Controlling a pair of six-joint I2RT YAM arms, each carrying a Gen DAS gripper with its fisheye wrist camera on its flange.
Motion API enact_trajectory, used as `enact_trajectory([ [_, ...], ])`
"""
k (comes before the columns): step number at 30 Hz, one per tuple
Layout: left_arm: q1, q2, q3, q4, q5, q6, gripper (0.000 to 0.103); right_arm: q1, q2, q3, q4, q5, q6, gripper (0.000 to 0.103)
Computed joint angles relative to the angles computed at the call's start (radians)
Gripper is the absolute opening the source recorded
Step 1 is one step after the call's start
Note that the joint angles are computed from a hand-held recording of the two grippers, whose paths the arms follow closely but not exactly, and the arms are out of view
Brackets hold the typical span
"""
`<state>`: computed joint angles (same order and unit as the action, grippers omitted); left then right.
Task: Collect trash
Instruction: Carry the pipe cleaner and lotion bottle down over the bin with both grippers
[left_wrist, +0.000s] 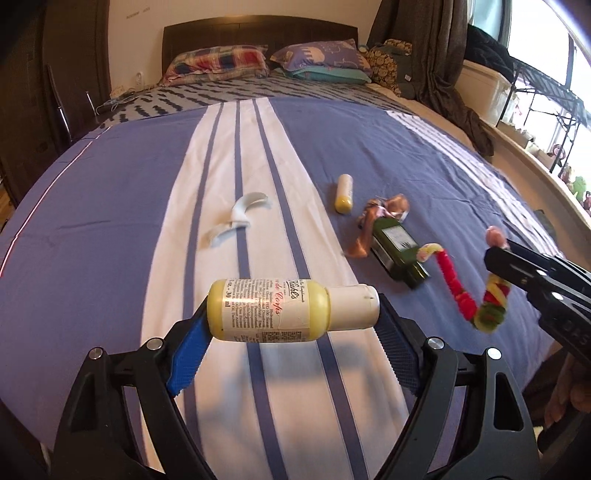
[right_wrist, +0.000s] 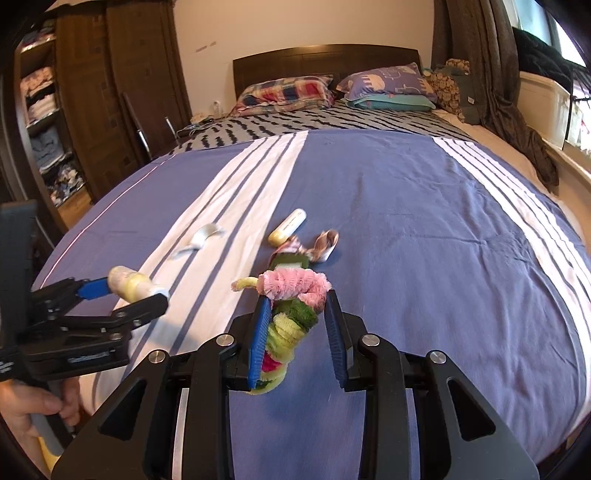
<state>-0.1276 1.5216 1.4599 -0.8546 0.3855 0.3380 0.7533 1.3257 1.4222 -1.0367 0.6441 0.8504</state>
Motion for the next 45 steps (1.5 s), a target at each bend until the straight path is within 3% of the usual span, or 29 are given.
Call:
enact_trajectory([
  [7, 0.164, -0.269, -0.145, -0.142, 0.137, 0.143, 0.079, 0.254, 0.01, 0.037, -0.203, 0.111, 0.276, 0.031],
  [13, 0.345, -0.386, -0.216, -0.31, 0.27, 0.33, 0.079, 0.473, 0.064, 0.075, -0.381, 0.171, 0.565, 0.031],
  [19, 0.531, -0.444, -0.307, -0.466, 0.349, 0.576, 0.079, 0.623, 0.111, 0.07, -0.461, 0.177, 0.792, 0.031],
  [24, 0.631, -0.465, -0.412, -0.531, 0.335, 0.747, 0.079, 0.7, 0.128, 0.026, -0.449, 0.155, 0.896, 0.031],
  [31, 0.684, -0.482, -0.594, -0.496, 0.255, 0.879, 0.079, 0.729, 0.135, -0.133, -0.259, 0.046, 0.915, 0.031],
  [39, 0.644, -0.463, -0.832, -0.274, 0.137, 0.86, 0.079, 0.728, 0.163, -0.335, -0.006, -0.082, 0.931, 0.031],
  [45, 0.514, -0.421, -0.989, -0.052, 0.049, 0.757, 0.079, 0.7, 0.184, -0.46, 0.166, -0.159, 0.928, 0.031],
])
